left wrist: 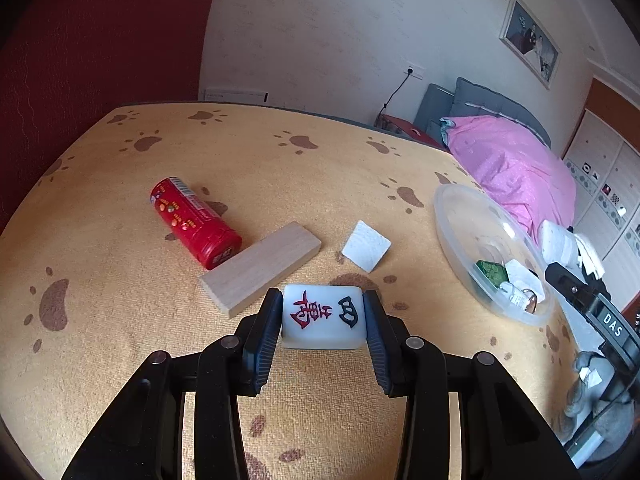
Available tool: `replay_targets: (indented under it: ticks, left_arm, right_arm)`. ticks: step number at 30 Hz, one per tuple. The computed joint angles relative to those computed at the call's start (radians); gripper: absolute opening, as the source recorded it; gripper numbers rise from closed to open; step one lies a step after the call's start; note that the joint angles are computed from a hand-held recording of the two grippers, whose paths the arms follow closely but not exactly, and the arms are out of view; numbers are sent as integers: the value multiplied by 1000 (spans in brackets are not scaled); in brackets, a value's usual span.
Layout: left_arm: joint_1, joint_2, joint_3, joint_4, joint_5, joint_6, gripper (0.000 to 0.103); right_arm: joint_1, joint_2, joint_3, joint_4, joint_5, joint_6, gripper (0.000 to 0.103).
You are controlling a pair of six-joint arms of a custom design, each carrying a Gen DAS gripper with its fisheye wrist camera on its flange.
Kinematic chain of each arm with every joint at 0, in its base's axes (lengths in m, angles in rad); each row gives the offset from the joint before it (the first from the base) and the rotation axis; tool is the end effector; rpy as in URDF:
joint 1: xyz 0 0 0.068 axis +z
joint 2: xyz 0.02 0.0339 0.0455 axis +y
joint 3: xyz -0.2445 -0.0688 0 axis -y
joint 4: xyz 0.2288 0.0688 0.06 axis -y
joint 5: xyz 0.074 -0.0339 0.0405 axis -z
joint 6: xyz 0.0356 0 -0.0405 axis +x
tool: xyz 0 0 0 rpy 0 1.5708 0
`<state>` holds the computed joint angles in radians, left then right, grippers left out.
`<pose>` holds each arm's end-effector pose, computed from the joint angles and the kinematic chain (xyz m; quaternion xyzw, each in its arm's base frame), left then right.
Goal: Organize rigid objects
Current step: 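Grasp the small white card with the right gripper while the left holds the tile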
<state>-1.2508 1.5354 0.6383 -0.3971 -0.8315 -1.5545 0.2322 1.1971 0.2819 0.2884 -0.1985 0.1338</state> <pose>0.0966 -0.2079 0.1222 -0.1921 0.8872 -0.0574 0.4155 0.1988 0.0542 0.1325 -0.0886 0.8830 0.1691 0.4288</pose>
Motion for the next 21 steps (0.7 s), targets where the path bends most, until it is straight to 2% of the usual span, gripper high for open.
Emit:
replay_targets:
  ticks: [8,12,17,21]
  left_arm:
    - [-94,-48,-49,-159,-36,-205,42]
    - [-132,-55,-72,-213,-35,-302,42]
    - [-162,-60,-91,-252,-36,-387,42]
    - [-162,-34,-76,-276,-35,-413,42]
  right_arm:
    - [231,50,42,-45,31,80,100]
    - [305,126,104,-58,1,130,100]
    - [368,238,190,-56,-10,191,100]
    - [422,344,266,-55,13,211,93]
